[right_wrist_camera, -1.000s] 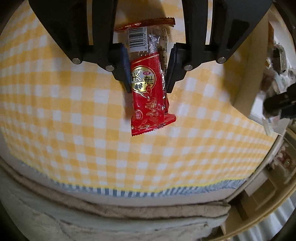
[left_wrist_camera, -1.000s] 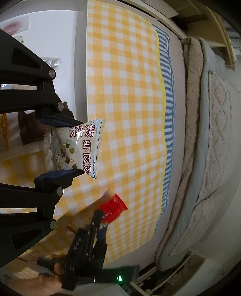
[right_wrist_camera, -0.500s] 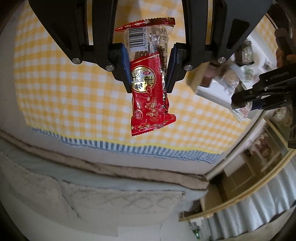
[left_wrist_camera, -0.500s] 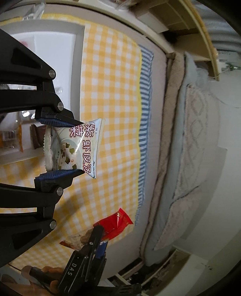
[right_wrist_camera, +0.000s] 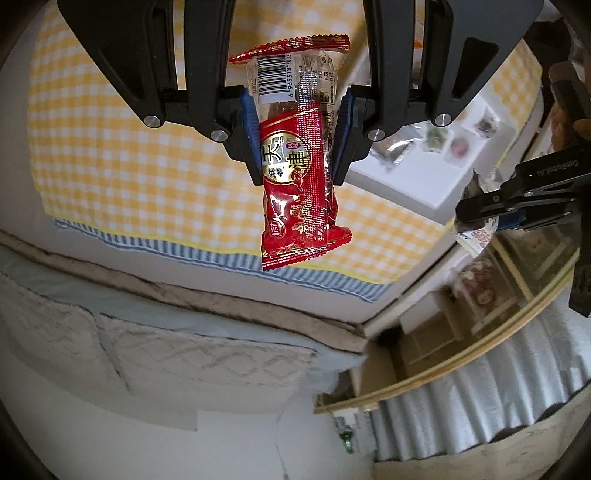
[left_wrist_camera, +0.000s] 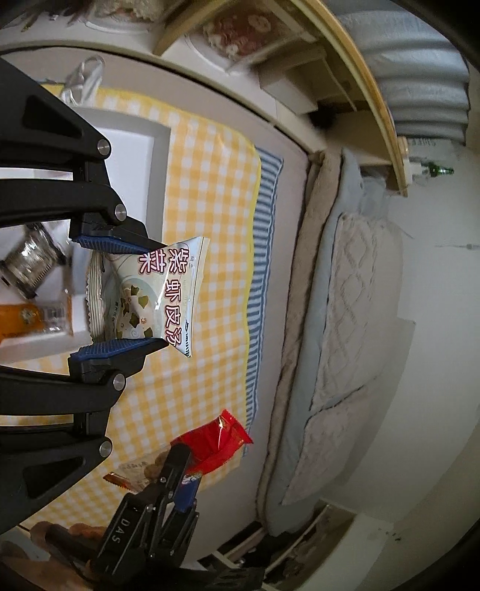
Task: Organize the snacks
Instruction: 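Carry the white packet with the left tool while the right tool carries the red wrapper over the tray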
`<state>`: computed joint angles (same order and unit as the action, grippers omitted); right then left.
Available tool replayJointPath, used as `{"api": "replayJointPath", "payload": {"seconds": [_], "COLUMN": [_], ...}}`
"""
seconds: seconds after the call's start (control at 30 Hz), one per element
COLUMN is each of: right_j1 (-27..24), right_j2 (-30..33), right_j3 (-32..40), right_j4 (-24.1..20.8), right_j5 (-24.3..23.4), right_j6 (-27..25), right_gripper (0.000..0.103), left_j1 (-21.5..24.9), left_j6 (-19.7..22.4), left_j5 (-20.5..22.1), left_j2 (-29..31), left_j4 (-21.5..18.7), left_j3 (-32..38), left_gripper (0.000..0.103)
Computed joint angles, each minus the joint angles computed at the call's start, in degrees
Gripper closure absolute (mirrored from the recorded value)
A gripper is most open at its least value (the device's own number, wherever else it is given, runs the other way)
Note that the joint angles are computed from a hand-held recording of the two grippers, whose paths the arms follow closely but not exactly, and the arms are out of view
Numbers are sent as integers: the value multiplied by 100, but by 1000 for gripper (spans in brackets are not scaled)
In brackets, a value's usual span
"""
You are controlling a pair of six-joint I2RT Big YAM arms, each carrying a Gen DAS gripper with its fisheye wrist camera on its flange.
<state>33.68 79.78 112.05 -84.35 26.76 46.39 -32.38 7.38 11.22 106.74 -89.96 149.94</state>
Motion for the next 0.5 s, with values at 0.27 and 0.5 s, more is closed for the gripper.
{"api": "replayJointPath", "payload": {"seconds": [0.27,0.5], "right_j1": [336,469], "right_j2": [569,1059], "right_j3": [708,1109], "right_j4": [80,209], "right_j5": [9,-221], "right_j6": [-136,-279], "right_gripper": [67,67], "left_j1": [477,1002], "left_j6": [155,267], "left_j5": [192,524], "left_j2": [-914,-1465], "left_j4": [331,729], "left_j3": [-1110,-2130], "left_gripper": [64,64]}}
